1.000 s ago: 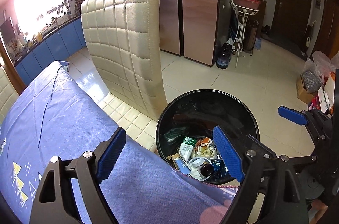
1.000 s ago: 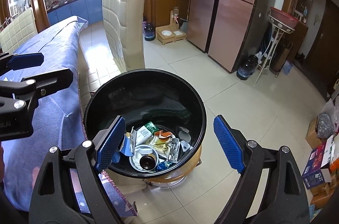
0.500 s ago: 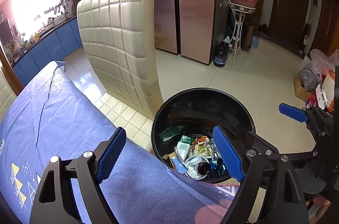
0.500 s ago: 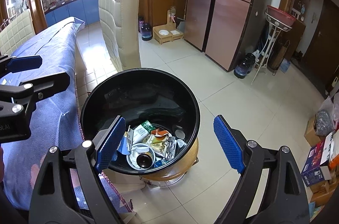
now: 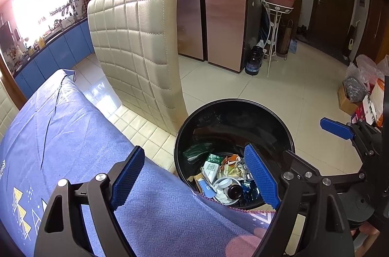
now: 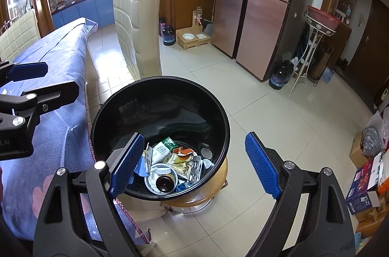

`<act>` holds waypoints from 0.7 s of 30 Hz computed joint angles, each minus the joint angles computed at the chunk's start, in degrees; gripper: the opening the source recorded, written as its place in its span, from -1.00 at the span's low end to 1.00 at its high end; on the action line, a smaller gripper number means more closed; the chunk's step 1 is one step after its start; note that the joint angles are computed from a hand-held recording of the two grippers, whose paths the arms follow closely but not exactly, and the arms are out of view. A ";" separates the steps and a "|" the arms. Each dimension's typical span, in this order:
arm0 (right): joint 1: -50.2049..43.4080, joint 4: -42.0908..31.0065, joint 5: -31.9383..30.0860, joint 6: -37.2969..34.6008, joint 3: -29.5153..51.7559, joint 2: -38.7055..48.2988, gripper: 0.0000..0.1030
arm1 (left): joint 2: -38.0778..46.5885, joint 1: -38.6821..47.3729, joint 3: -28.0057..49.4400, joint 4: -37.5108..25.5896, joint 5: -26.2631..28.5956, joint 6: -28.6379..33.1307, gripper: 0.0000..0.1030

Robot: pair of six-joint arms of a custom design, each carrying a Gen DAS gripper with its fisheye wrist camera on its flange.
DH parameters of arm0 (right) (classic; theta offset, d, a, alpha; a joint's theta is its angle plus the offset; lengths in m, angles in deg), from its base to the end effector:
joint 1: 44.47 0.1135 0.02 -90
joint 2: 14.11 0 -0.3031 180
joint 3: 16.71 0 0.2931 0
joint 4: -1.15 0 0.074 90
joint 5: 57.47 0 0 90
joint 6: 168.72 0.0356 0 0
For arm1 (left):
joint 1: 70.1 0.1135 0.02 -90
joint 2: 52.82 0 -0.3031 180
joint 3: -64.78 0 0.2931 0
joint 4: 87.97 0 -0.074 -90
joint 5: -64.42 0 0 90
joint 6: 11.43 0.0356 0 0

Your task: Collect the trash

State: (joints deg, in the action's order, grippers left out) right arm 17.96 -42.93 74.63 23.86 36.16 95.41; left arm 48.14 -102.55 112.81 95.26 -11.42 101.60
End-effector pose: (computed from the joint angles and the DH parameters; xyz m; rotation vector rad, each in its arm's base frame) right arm 0.1432 0.2227 0.0557 0.7469 2.2980 -0.3461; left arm 0.2692 -0.1815 0.0944 1.2318 2.1037 -0.3748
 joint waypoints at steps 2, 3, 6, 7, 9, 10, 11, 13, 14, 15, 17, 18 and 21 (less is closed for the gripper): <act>-0.01 -0.13 0.00 0.05 0.08 0.07 0.64 | -0.07 -0.12 -0.23 0.45 -0.20 0.05 0.59; -0.04 -0.04 0.03 -0.10 0.06 0.05 0.64 | -0.16 -0.20 -0.50 0.97 -0.38 0.06 0.59; -0.07 0.04 -0.04 -0.19 0.02 0.10 0.64 | -0.28 -0.43 -1.04 1.92 -0.89 0.35 0.59; -0.05 0.01 -0.06 -0.13 0.02 0.08 0.64 | -0.25 -0.42 -0.85 1.28 -0.61 0.68 0.59; -0.13 0.08 -0.01 -0.33 -0.02 0.01 0.64 | -0.31 -0.39 -0.73 0.67 -0.43 0.87 0.59; -0.13 0.08 -0.01 -0.33 -0.02 0.01 0.64 | -0.45 -0.44 -0.81 0.68 -0.57 0.82 0.59; -0.13 0.04 -0.02 -0.28 -0.06 -0.01 0.64 | -0.54 -0.46 -0.92 0.76 -0.59 0.85 0.59; -0.15 0.07 -0.03 -0.32 -0.09 -0.04 0.64 | -0.66 -0.47 -1.01 0.58 -0.65 1.02 0.59; -0.15 0.07 -0.03 -0.32 -0.09 -0.04 0.64 | -0.66 -0.52 -1.05 0.53 -0.71 0.98 0.59; -0.15 0.00 -0.11 -0.34 -0.08 -0.02 0.64 | -0.70 -0.55 -1.14 0.59 -0.65 1.08 0.59; -0.09 -0.06 -0.13 -0.27 -0.12 -0.02 0.64 | -0.71 -0.79 -1.25 0.70 -0.92 1.40 0.59; -0.05 -0.07 -0.13 -0.20 -0.15 -0.06 0.64 | -0.69 -0.85 -1.30 0.69 -0.91 1.47 0.59; -0.09 -0.02 -0.11 -0.25 -0.13 -0.01 0.64 | -0.83 -0.86 -1.36 0.47 -0.53 1.45 0.59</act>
State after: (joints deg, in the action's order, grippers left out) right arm 17.87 -42.95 74.52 23.61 36.03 95.40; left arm 47.31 -103.42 111.45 95.73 -11.95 103.06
